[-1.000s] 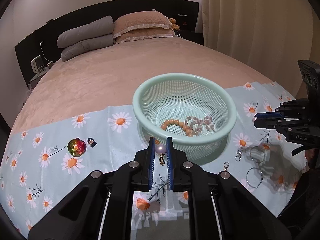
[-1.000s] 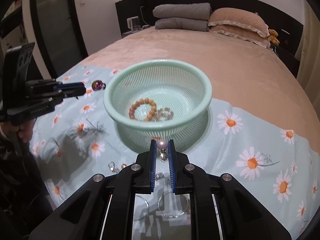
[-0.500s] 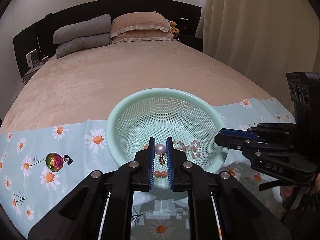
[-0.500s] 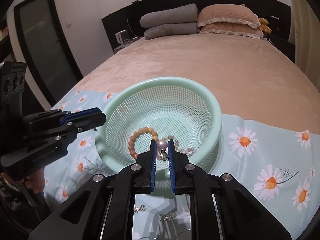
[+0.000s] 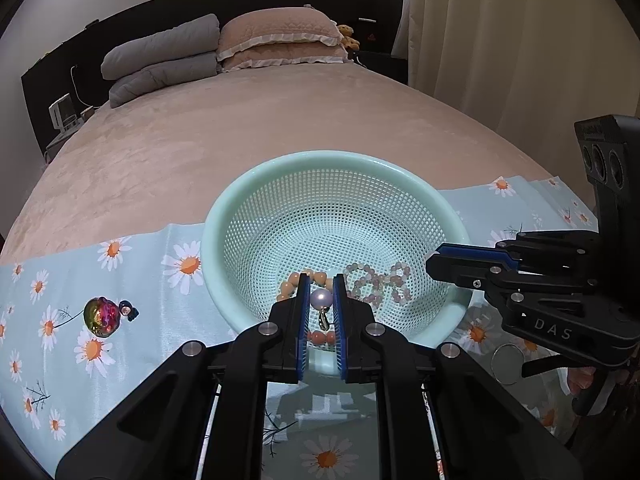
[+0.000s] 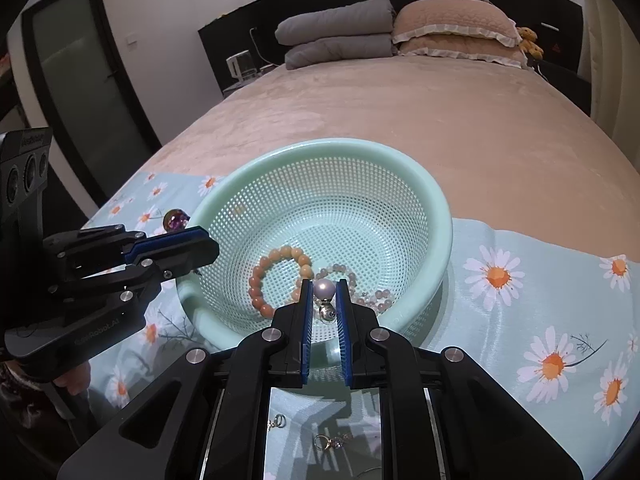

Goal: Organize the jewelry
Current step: 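Carry both pearl earrings into the green basket and open both tools, then grasp a small silver earring with the left tool while the right closes on a silver hoop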

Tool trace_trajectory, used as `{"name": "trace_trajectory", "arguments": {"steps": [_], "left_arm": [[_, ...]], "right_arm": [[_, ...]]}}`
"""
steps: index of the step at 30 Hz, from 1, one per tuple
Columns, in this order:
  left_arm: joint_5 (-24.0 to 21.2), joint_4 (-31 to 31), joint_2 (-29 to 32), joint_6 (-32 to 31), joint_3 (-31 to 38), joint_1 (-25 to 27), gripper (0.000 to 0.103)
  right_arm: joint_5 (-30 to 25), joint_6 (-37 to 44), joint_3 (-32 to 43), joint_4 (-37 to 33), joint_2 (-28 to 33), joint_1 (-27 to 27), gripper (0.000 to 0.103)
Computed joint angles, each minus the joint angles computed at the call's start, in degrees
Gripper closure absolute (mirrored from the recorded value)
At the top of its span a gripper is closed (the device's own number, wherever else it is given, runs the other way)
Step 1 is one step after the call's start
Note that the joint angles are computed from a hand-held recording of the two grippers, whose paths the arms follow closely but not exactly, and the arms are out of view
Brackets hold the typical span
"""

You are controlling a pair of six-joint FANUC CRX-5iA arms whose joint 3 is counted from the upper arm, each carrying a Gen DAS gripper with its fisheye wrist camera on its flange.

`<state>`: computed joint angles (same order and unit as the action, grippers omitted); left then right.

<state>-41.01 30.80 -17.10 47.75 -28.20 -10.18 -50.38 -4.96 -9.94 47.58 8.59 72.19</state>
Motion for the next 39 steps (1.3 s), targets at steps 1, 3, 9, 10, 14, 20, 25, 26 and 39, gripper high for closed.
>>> {"name": "trace_trajectory", "arguments": {"steps": [1, 3, 9, 10, 14, 20, 25, 26, 39], "left_arm": [[0.3, -0.5, 0.0, 0.6, 0.1, -0.1, 0.091], [1.2, 1.0, -0.6, 0.1, -0.9, 0.2, 0.081], [7.1, 6.1, -3.9, 2.1, -4.2, 1.8, 0.013], [7.7, 6.7, -4.2, 2.2, -4.6, 2.0, 0.009], [7.6, 6.1, -4.3, 4.3, -4.2, 2.9, 0.007], [1.4, 9.6, -2.7, 3.4, -3.2, 4.7, 0.006], [1.1, 8.8, -2.6, 4.6, -3.1, 4.8, 0.006], [1.1, 8.6, -2.5, 4.9, -3.0, 4.8, 0.006], [-0.9, 1.9, -5.2, 5.1, -3.1, 5.0, 0.006]], "right_arm": [[0.1, -0.3, -0.1, 0.2, -0.1, 0.0, 0.091], [0.6, -3.5, -1.5, 2.1, -0.9, -0.3, 0.090], [-6.2, -20.5, -6.1, 11.1, -3.1, 0.5, 0.028], [-6.1, -22.0, -6.8, 11.7, -3.6, 0.4, 0.028], [-5.4, -25.4, -8.4, 11.3, -5.1, -0.2, 0.028], [-5.8, -23.4, -7.0, 8.0, -4.6, -0.7, 0.026], [-6.8, -21.4, -5.7, 6.1, -3.9, -0.3, 0.020], [-6.8, -21.2, -5.7, 6.0, -3.9, -0.3, 0.019], [-12.2, -15.7, -3.8, -0.5, -4.1, 1.3, 0.017]]}}
